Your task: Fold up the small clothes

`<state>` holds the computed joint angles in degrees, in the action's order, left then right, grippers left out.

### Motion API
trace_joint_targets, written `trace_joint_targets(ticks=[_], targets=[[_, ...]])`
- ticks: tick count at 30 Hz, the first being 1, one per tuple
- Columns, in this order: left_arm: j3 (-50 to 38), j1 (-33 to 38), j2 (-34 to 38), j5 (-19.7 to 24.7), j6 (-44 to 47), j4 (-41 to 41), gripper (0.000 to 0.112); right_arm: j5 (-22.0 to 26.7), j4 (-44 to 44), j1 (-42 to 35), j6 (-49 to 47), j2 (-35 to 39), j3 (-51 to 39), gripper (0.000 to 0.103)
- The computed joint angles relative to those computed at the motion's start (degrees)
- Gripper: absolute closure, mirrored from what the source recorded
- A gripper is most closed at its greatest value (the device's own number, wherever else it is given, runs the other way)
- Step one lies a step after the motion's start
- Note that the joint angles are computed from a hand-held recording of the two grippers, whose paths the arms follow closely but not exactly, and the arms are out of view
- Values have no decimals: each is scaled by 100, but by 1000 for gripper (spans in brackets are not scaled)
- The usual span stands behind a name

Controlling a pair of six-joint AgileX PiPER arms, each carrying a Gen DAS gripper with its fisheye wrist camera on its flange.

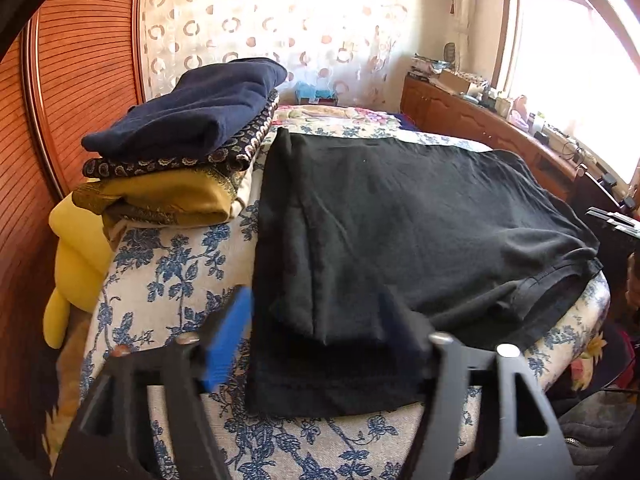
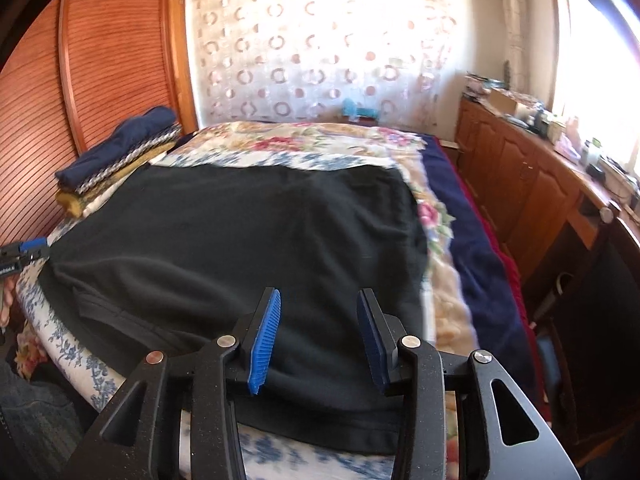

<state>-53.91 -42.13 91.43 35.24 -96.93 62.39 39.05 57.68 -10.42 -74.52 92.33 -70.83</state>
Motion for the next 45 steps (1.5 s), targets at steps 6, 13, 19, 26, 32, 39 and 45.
trace_joint_targets(ticks=[6, 13, 19, 26, 32, 39, 45], targets=[[39, 118, 50, -110, -48, -75, 36, -164, -13, 576, 11, 378, -78, 61], [78, 188, 103, -6, -71, -164, 36, -584, -586, 1075, 442, 722, -199, 44], [196, 303, 119, -151, -218, -126, 36, -1025, -478, 1291, 226, 698, -4, 34], [334, 472, 151, -456, -563, -48, 36, -1108, -680, 1395, 481, 628, 70, 24], [409, 451, 142, -536, -882, 201, 36, -1057, -748, 1390, 531, 614, 44, 21], [452, 395, 129, -682, -1127, 434, 57, -1092, -683, 1406, 476, 619, 74, 21], [260, 363, 225, -862, -419, 77, 102, -1101, -640, 1400, 444, 613, 94, 21]])
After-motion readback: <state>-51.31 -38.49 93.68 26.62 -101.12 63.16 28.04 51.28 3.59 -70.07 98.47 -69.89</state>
